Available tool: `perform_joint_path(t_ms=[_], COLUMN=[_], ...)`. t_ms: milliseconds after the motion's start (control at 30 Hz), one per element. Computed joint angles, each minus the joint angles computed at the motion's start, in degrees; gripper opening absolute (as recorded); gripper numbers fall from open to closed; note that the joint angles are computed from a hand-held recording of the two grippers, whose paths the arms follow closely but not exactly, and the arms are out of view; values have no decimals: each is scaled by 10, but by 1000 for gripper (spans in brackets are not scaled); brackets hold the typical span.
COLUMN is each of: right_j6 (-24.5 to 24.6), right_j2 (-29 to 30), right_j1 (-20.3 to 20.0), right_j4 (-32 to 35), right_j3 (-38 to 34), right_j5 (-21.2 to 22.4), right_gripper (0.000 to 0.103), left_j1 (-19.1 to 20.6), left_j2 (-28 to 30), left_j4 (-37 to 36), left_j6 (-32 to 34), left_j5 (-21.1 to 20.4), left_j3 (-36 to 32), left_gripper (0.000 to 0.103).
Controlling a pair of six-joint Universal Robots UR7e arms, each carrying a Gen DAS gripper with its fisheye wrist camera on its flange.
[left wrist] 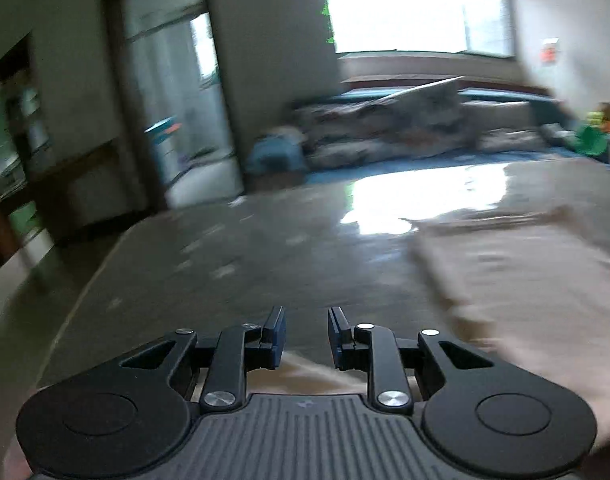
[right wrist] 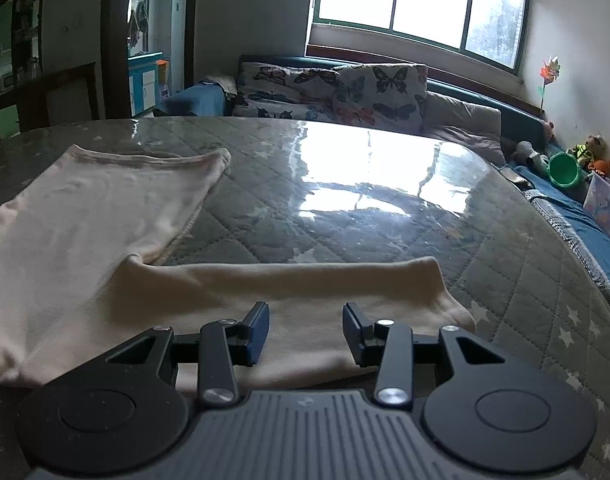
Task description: Fold clothes
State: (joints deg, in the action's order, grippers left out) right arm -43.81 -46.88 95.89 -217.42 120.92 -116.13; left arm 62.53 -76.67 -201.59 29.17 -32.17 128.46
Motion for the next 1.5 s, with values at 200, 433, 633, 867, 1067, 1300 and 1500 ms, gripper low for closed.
perform_joint_path(t_ms=[200, 433, 633, 867, 1067, 1300, 1500], right_j6=[2, 6, 6, 1, -4, -12, -45], right_j2=[-2, 5, 11, 20, 17, 25, 18], right_j1=[21, 44, 64, 83, 91, 94, 101], right_j4=[13, 45, 80, 127, 143, 156, 162], right_j3=[3, 0, 2, 3, 13, 22, 44], right_j5=[10, 24, 51, 81, 99, 101, 90], right_gripper=[46, 46, 47, 47, 47, 47, 47], left_j1=[56, 71, 79, 89, 58, 20, 16], left_j2=[15, 46, 85, 116, 94, 66, 105], left_j4=[52, 1, -138, -182, -225, -148, -219], left_j6=[-8, 38, 82, 125, 137, 119, 209], left_j5=[-20, -44, -25, -8, 1, -37, -13], left_j3=[-42, -49, -67, -88, -57, 32, 45], left_gripper=[47, 15, 11, 38, 37, 39, 39])
